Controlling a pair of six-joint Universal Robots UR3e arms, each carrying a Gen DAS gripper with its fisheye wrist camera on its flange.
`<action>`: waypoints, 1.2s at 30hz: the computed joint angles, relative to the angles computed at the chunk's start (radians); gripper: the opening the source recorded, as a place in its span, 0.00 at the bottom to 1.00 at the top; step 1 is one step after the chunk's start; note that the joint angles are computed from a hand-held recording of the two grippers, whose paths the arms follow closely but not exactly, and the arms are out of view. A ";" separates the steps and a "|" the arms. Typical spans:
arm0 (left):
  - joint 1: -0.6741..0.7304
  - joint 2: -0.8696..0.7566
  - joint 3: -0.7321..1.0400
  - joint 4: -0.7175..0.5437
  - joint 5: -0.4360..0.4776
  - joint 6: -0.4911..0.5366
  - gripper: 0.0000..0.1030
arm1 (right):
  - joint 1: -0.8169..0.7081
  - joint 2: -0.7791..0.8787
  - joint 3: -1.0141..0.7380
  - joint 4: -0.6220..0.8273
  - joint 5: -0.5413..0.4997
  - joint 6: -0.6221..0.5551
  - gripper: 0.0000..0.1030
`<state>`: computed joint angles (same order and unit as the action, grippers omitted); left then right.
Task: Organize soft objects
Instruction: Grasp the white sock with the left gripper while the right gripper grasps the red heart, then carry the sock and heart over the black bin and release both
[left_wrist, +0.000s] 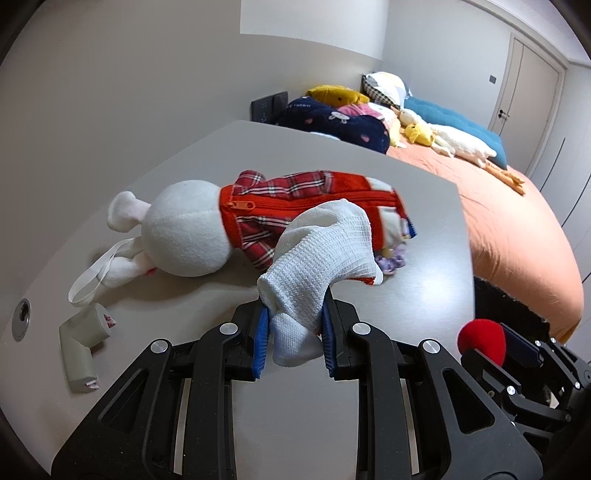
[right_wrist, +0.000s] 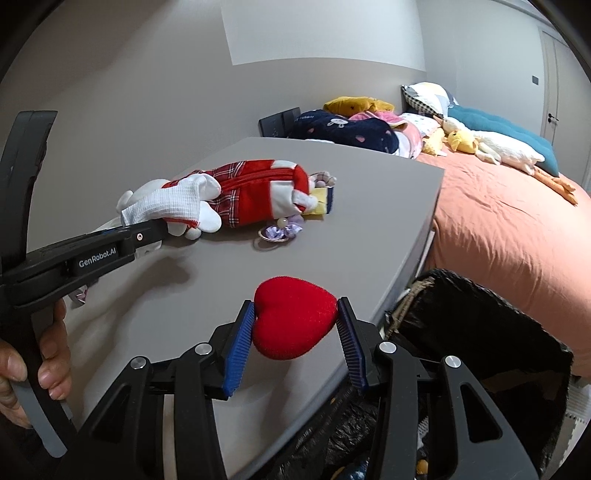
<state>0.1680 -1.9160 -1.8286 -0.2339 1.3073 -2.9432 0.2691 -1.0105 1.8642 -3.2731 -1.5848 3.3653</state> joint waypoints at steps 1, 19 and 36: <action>-0.005 0.012 -0.010 0.003 0.000 -0.002 0.23 | -0.003 -0.018 0.028 -0.016 0.001 -0.001 0.45; -0.126 0.129 -0.125 0.021 0.034 -0.024 0.23 | -0.086 -0.282 0.390 -0.178 0.029 -0.005 0.45; -0.276 0.172 -0.163 0.026 0.048 -0.037 0.23 | -0.264 -0.580 0.701 -0.241 0.105 -0.030 0.45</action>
<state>-0.1078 -1.7442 -1.9918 -0.2078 1.3556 -2.9807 0.0048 -1.5909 2.5657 -3.5141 -1.4802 3.3351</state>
